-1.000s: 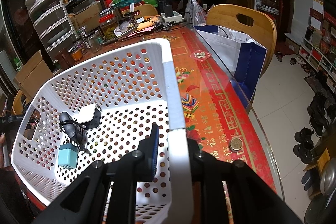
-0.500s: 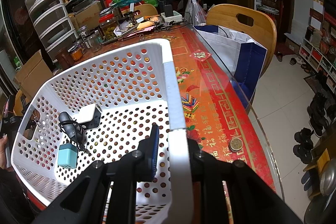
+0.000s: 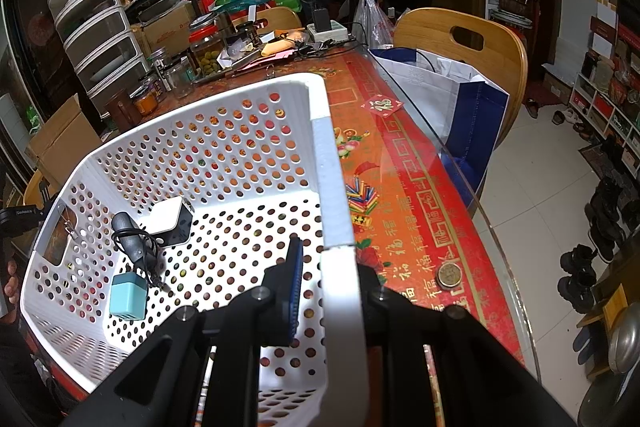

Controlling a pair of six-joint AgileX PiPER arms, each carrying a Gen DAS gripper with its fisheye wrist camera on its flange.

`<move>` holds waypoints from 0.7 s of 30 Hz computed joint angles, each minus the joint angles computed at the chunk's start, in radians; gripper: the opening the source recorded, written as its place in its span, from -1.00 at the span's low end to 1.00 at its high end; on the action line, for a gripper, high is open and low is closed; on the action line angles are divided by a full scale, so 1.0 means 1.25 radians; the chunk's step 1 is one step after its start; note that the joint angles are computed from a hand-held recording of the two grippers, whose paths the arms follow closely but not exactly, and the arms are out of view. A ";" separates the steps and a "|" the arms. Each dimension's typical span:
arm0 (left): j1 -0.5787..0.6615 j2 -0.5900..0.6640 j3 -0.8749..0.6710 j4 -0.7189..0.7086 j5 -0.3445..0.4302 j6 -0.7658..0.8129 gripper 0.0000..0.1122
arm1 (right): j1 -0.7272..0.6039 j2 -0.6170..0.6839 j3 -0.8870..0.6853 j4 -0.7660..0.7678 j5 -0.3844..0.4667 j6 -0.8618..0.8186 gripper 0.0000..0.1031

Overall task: Organize rigid objects
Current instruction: 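Grasp the pink polka-dot charger with the left tool, then carry the pink charger into the basket and release it with the left tool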

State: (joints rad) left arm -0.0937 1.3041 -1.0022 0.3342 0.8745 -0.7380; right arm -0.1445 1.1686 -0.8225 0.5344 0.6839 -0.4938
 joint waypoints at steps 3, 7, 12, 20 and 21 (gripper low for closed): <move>-0.018 -0.006 -0.008 0.009 0.011 -0.008 -0.44 | -0.001 0.000 0.000 0.001 0.000 -0.002 -0.68; -0.079 -0.025 -0.021 0.073 0.047 -0.073 -0.44 | 0.000 0.000 0.000 -0.001 0.000 0.001 -0.68; -0.159 -0.038 -0.057 0.116 0.100 -0.113 -0.43 | 0.000 -0.001 0.000 -0.001 0.000 0.002 -0.68; -0.389 -0.004 -0.143 0.226 0.215 -0.233 -0.43 | 0.001 -0.001 0.000 -0.002 0.000 0.003 -0.68; -0.414 0.003 -0.155 0.235 0.226 -0.243 -0.43 | 0.001 -0.001 0.000 -0.002 0.000 0.003 -0.67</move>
